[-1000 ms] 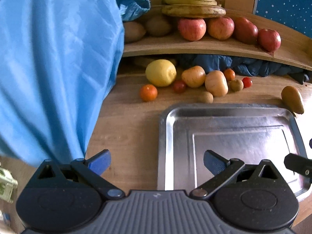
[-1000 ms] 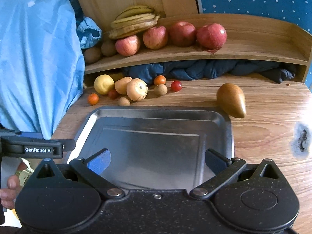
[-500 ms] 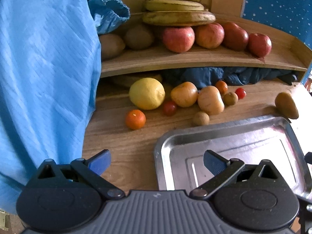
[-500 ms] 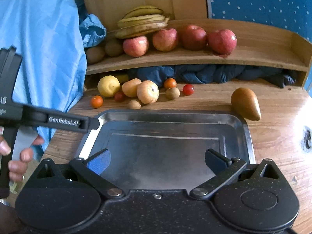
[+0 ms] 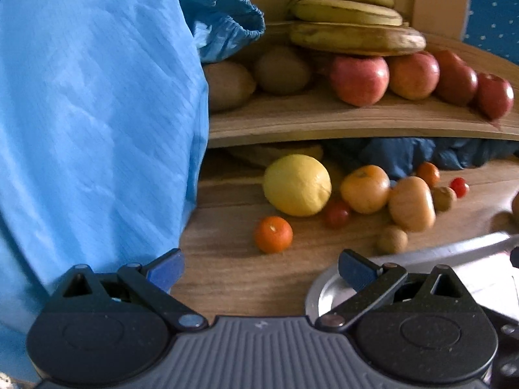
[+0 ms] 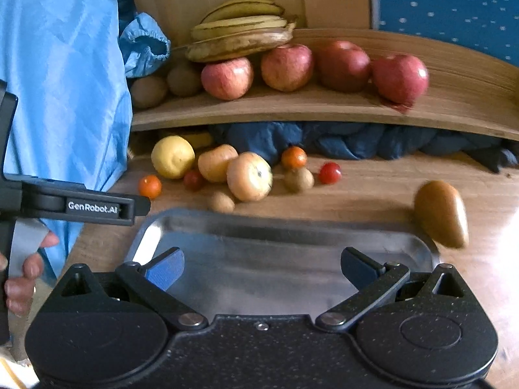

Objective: Organize fruits
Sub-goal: 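Grasp the tangerine with the left tool while the right tool grasps the kiwi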

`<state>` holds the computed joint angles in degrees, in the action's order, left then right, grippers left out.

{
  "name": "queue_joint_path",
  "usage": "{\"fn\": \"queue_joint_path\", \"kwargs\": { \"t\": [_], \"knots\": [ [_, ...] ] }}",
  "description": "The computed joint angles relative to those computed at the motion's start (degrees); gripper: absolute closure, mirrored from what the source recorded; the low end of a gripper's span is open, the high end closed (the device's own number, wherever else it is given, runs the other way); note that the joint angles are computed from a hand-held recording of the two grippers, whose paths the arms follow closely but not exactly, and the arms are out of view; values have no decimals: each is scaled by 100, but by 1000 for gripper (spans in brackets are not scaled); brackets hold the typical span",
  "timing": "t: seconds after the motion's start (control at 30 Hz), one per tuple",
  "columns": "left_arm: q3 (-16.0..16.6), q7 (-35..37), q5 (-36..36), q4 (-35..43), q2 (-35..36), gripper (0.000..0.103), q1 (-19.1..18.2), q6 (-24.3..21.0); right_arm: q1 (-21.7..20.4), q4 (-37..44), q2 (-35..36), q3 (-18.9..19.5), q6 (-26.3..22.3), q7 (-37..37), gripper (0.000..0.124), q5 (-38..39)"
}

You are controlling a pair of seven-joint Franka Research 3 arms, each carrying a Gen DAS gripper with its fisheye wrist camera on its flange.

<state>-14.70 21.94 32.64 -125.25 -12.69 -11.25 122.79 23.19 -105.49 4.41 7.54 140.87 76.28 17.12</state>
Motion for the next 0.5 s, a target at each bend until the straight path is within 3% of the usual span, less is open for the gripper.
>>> {"fn": "queue_joint_path", "kwargs": {
  "t": [0.2, 0.5],
  "knots": [
    [99, 150, 42, 151, 216, 0, 74, 53, 95, 449, 513, 47, 22, 59, 29, 18],
    [291, 531, -167, 103, 326, 3, 258, 562, 192, 786, 945, 89, 92, 383, 44, 136]
  ]
}}
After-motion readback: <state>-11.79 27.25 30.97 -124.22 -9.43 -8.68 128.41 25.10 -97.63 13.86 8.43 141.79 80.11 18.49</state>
